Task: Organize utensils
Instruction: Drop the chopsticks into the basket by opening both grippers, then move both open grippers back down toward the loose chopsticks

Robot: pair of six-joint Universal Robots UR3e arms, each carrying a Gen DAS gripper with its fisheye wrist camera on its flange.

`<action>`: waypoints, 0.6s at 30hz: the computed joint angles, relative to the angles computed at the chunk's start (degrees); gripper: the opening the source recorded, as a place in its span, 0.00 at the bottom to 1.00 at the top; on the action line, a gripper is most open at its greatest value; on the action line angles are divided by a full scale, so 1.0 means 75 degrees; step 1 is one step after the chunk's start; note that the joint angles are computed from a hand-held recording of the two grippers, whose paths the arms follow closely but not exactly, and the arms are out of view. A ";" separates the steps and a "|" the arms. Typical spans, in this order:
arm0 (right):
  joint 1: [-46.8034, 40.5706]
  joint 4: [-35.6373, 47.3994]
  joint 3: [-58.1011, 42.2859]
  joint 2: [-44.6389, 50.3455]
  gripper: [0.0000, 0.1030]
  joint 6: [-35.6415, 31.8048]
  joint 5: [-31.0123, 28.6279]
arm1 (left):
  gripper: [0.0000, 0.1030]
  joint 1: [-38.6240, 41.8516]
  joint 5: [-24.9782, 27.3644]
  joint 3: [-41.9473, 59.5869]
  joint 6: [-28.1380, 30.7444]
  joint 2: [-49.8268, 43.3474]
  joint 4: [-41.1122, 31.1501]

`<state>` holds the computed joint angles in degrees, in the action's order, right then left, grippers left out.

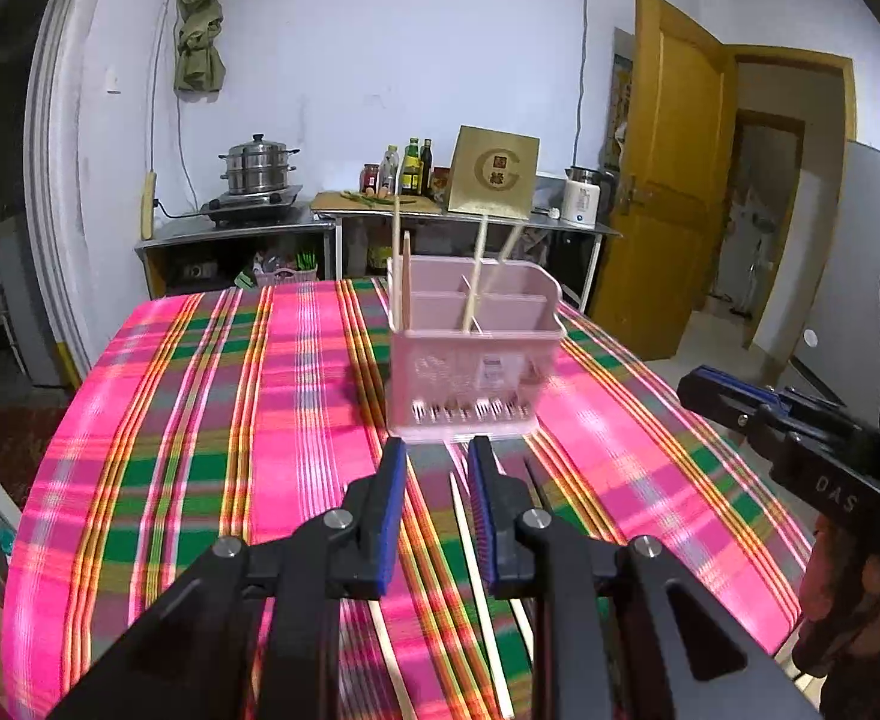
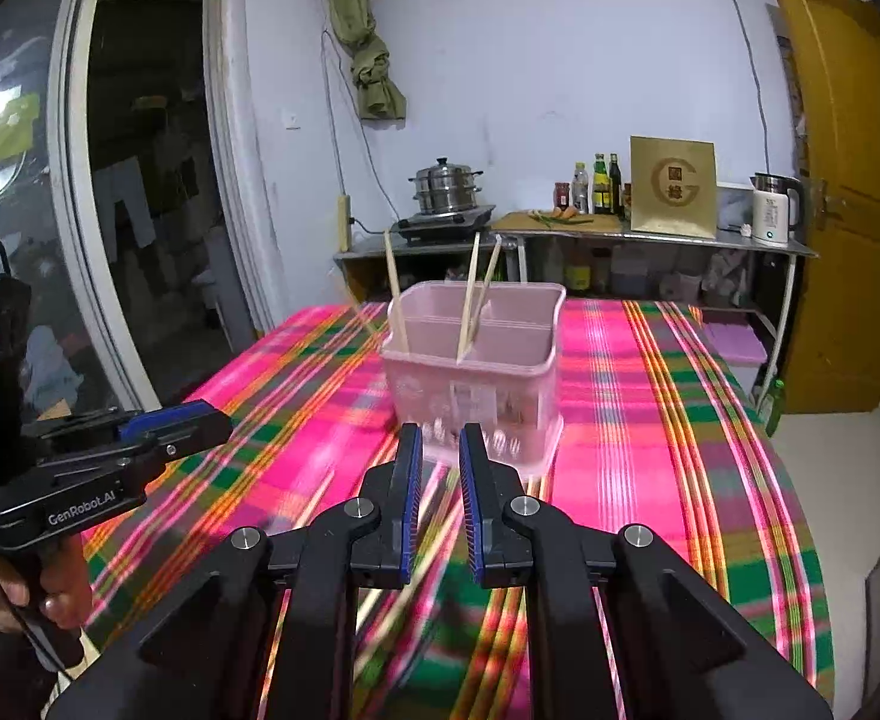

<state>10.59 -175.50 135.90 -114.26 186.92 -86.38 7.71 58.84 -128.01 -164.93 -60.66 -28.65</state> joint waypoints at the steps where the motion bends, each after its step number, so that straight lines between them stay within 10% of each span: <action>1: 0.0044 0.0047 0.0100 -0.0119 0.13 0.0019 -0.0022 | 0.21 0.0069 -0.0065 -0.0157 0.0052 0.0234 -0.0103; 18: 0.1183 0.0016 0.1359 -0.1162 0.24 0.0735 -0.0971 | 0.21 0.2069 -0.1348 -0.1618 0.1313 0.4341 -0.3417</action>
